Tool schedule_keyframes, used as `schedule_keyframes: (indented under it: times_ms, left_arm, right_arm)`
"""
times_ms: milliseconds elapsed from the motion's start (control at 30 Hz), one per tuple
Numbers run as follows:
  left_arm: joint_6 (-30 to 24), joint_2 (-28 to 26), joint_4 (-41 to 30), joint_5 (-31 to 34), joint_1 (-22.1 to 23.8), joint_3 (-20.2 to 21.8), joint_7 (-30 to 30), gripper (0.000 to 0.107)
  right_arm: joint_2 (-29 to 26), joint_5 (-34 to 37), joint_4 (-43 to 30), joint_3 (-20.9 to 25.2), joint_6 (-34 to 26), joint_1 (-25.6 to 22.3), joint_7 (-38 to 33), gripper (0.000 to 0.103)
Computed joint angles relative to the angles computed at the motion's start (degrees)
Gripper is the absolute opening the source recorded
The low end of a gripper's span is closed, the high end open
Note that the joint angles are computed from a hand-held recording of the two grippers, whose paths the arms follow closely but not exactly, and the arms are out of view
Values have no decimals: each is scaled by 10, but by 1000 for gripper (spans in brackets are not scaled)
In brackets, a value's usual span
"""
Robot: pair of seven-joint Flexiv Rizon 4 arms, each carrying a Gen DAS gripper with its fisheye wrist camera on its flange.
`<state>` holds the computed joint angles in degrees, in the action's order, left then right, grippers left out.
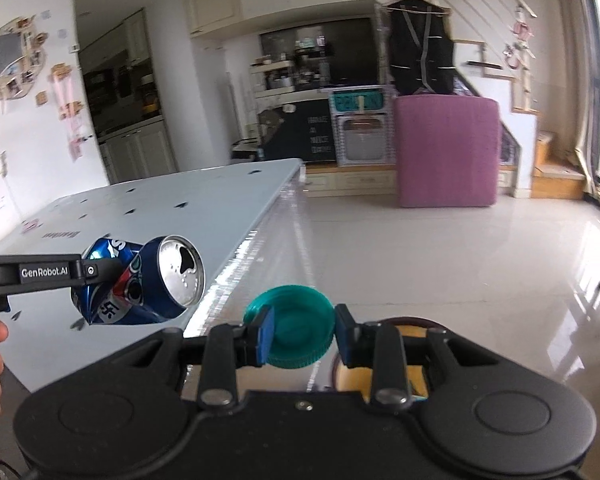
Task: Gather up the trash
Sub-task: 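Carry the can and cap from the table over the wastebasket with both grippers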
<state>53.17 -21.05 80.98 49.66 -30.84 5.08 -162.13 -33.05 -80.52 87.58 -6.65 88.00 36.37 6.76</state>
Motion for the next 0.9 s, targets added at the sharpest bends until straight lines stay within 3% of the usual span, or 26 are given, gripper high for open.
schedule_keyframes:
  times_ms: [233, 433, 567, 900]
  left_arm:
    - [27, -53, -44, -49, 3, -9, 51, 26]
    - [40, -110, -94, -122, 6, -6, 126, 26]
    - [37, -149, -130, -182, 18, -14, 200, 26]
    - [-14, -280, -299, -327, 48, -28, 394, 26]
  right_arm:
    - [15, -75, 22, 5, 2, -40, 76, 33]
    - [11, -101, 26, 35, -6, -84, 88, 33]
    - [0, -66, 24, 40, -9, -96, 47, 33]
    - [-46, 122, -4, 37, -22, -95, -134, 33]
